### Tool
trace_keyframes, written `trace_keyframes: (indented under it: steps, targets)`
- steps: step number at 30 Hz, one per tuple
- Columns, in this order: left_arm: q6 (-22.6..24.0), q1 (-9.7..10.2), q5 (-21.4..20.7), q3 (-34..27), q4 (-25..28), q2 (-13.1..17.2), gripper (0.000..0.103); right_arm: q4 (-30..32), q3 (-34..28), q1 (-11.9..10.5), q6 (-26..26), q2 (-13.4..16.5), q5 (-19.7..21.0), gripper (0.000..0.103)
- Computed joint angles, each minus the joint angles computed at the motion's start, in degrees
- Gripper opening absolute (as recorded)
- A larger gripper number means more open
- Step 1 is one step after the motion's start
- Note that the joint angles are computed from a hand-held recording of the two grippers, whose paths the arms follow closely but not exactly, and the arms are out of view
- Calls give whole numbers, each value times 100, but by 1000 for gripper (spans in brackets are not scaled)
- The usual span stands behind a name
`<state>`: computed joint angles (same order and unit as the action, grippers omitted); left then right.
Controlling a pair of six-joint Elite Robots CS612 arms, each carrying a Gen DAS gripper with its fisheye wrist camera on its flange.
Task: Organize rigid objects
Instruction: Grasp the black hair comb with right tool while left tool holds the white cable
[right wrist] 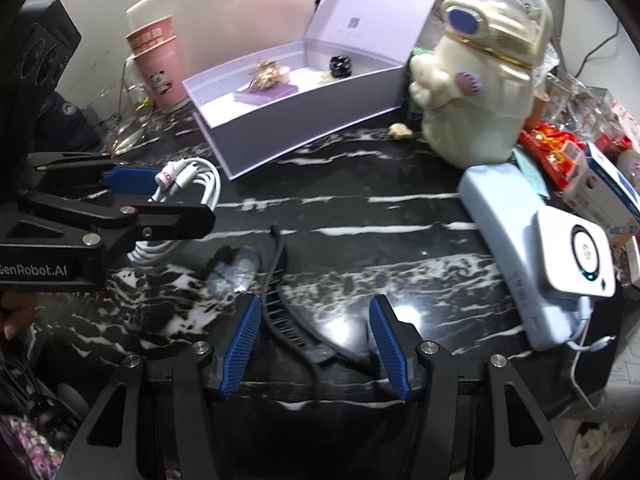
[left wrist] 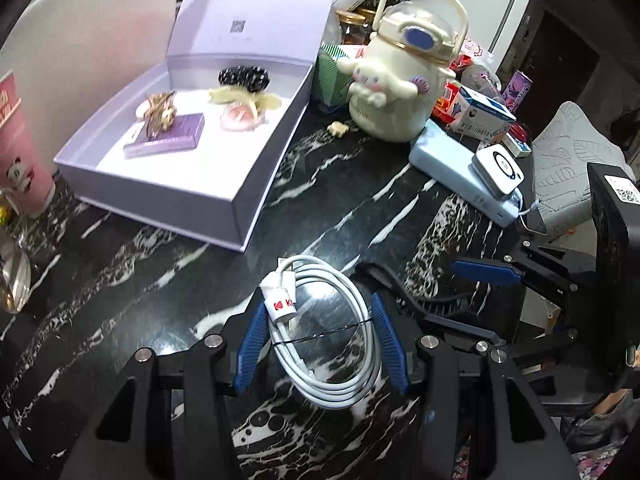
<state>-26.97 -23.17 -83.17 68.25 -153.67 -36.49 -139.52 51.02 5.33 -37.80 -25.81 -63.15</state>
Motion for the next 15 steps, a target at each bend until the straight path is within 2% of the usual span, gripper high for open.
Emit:
trace_keyframes:
  steps: [6,13,15]
  targets:
    - [51,43,-199,52,-13,22,51,84,-31,63,57,36,-233,56]
    - [236,87,-435,-18,37,96,51,-299,-79,101,559,103,-489,24]
    - [294,96,-477,-31,43,114,51,-389,-148,110,754,150,-597,22]
